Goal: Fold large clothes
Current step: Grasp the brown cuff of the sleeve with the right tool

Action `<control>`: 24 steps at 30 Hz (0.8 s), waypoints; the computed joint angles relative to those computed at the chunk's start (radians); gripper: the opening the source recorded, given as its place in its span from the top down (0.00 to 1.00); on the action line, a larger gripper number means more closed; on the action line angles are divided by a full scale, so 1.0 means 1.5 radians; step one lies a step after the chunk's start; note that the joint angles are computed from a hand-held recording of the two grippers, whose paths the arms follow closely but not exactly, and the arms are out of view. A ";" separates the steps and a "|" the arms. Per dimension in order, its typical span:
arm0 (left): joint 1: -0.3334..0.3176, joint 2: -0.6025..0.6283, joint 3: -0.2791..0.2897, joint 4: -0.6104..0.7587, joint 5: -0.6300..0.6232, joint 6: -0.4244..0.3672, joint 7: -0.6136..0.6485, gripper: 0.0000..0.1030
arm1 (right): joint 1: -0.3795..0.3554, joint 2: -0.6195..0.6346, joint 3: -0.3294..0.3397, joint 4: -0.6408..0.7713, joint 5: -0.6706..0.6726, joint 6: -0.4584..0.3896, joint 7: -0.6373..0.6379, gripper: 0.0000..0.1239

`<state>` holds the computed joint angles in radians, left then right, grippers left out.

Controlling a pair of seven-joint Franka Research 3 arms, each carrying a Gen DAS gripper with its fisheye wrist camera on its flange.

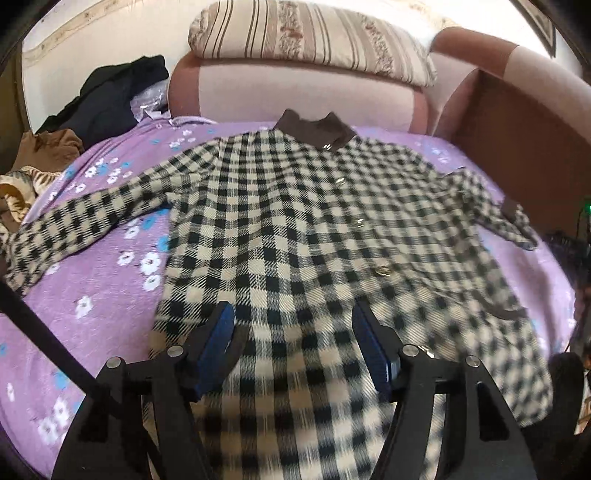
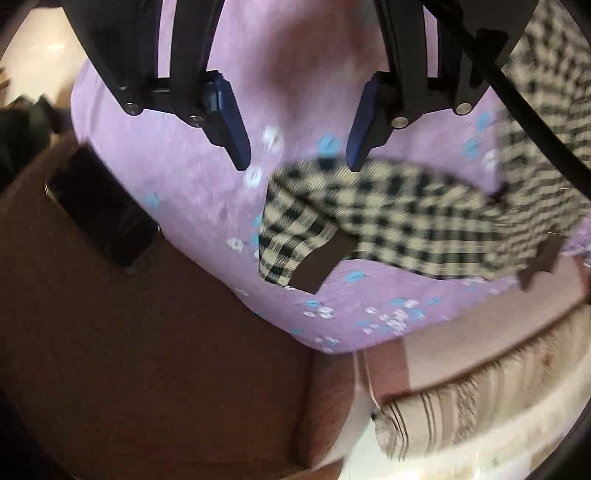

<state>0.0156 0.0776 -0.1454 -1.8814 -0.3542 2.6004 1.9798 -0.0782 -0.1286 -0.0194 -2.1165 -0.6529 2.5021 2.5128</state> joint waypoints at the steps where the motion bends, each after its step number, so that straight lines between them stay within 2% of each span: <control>1: -0.001 0.010 0.000 0.004 0.005 0.003 -0.003 0.37 | -0.002 0.033 -0.001 0.032 0.001 -0.017 -0.013 0.52; 6: 0.005 0.033 -0.006 -0.002 0.027 0.022 0.015 0.37 | 0.035 0.142 -0.029 0.141 -0.033 -0.094 -0.045 0.52; 7: 0.006 0.036 -0.007 -0.002 0.031 0.024 0.016 0.37 | 0.046 0.160 -0.036 0.160 -0.057 -0.112 -0.040 0.56; 8: 0.008 0.039 -0.008 -0.004 0.034 0.025 0.017 0.37 | 0.056 0.172 -0.043 0.175 -0.073 -0.127 -0.036 0.65; 9: 0.010 0.042 -0.009 -0.003 0.036 0.023 0.017 0.37 | 0.062 0.178 -0.050 0.183 -0.075 -0.133 -0.037 0.91; 10: 0.011 0.044 -0.010 -0.002 0.038 0.021 0.015 0.37 | 0.062 0.179 -0.058 0.188 -0.062 -0.129 -0.036 0.96; 14: 0.020 0.051 -0.016 0.008 0.021 0.010 0.021 0.37 | 0.032 0.124 -0.093 0.132 -0.022 -0.055 0.078 0.98; 18: 0.028 0.059 -0.020 0.022 -0.005 -0.008 0.025 0.37 | -0.039 0.066 -0.116 0.040 0.106 0.039 0.181 1.00; 19: 0.029 0.060 -0.021 0.026 -0.012 -0.013 0.025 0.37 | -0.053 0.057 -0.115 0.024 0.117 0.046 0.206 1.00; 21: 0.034 0.063 -0.022 0.033 -0.029 -0.024 0.026 0.37 | -0.078 0.041 -0.115 -0.013 0.170 0.081 0.220 1.00; 24: 0.040 0.066 -0.023 0.043 -0.051 -0.040 0.028 0.37 | -0.100 0.026 -0.106 -0.053 0.238 0.132 0.188 1.00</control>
